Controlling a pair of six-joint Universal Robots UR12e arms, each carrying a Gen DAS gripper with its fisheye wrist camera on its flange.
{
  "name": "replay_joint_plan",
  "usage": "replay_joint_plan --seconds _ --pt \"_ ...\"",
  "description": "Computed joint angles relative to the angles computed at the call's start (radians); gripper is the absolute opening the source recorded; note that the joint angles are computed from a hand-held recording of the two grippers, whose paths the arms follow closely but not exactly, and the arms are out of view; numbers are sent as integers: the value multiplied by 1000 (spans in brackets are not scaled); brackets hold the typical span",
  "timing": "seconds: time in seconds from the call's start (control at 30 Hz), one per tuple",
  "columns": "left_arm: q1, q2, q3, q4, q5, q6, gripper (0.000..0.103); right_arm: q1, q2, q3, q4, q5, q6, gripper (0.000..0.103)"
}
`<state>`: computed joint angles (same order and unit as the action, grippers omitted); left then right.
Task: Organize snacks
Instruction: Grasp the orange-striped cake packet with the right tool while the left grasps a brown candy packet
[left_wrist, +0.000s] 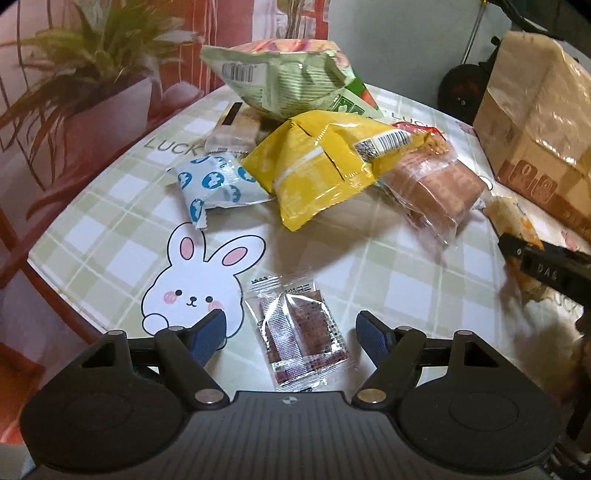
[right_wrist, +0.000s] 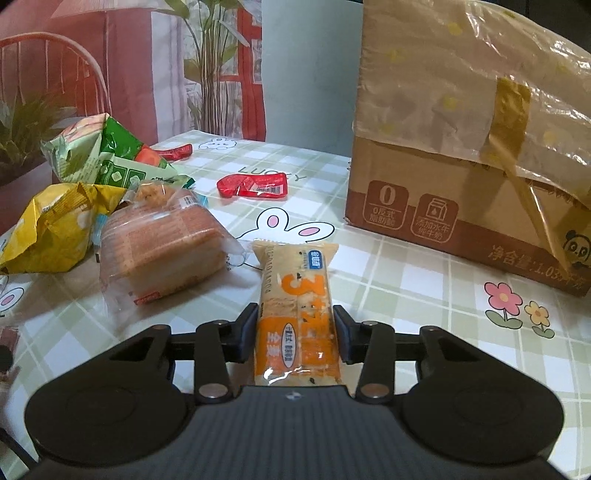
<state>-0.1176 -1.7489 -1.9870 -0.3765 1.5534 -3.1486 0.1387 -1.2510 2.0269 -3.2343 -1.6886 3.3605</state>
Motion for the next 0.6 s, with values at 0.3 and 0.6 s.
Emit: replay_joint_plan --seconds 0.3,0.6 --pt "-5 3 -17 54 22 20 48 -4 -2 4 -7 11 9 44" --pt "-11 -6 -21 101 -110 154 43 -4 -2 4 -8 11 7 44"
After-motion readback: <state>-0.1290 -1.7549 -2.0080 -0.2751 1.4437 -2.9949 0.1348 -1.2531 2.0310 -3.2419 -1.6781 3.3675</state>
